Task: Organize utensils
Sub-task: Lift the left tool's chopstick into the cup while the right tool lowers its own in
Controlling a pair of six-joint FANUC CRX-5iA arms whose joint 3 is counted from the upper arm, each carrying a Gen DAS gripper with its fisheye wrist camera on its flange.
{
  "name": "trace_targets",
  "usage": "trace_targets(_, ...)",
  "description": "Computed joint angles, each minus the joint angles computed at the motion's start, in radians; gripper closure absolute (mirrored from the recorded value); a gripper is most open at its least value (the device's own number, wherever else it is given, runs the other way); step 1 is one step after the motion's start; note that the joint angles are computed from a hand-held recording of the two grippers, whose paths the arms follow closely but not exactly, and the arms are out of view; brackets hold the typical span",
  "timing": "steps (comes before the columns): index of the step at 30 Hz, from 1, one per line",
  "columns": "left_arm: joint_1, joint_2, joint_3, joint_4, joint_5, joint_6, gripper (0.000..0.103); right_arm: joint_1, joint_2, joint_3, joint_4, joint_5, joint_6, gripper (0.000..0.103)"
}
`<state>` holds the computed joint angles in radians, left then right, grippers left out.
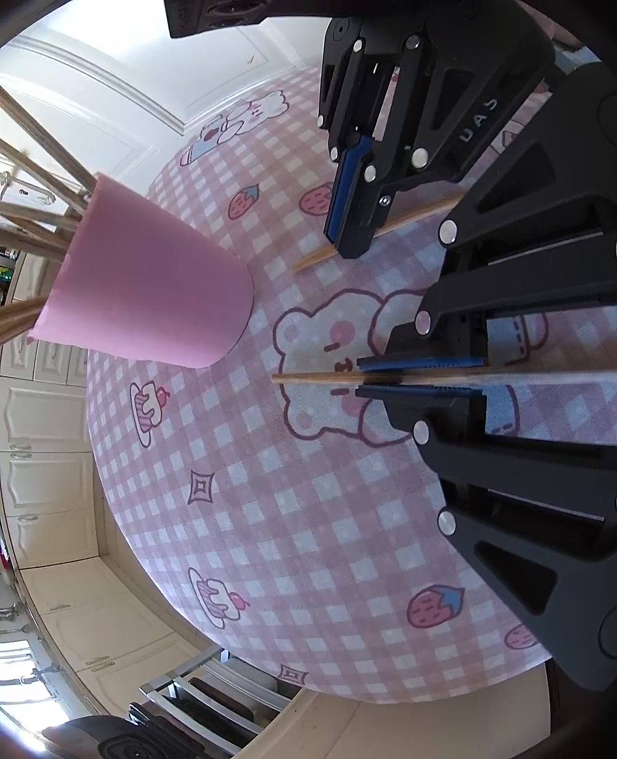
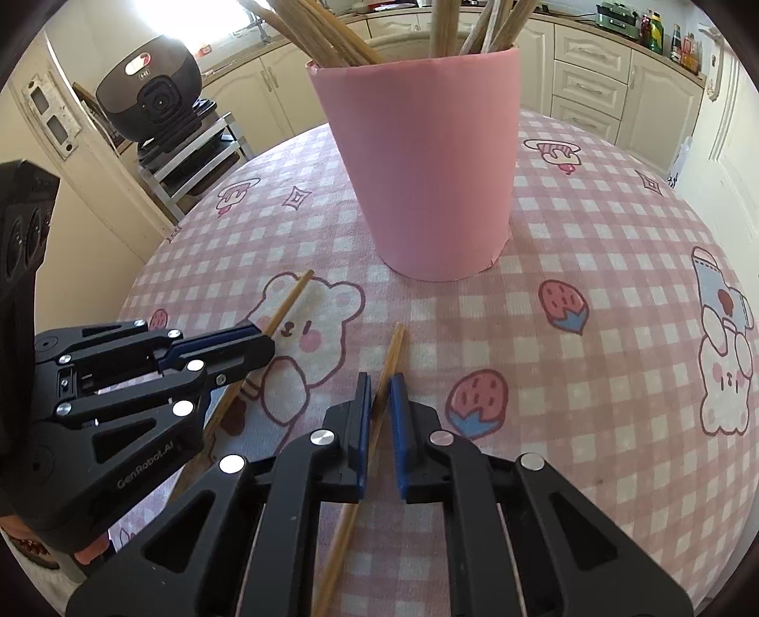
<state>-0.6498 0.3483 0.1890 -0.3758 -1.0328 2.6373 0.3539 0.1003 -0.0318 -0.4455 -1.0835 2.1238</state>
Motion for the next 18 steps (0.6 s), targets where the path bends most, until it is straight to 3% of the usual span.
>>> trace_targets(11,-0.053,-0.097,-0.015,-0.084,0.011,0.041,0.097,-0.094,-0.065,0.023,-0.167,-0.040,0.099,0.099)
trace_targets(18,-0.127,-0.146,0.030,-0.211,-0.047,0.083,0.097,-0.156,-0.133,0.040,-0.276,-0.058,0.168,0.099)
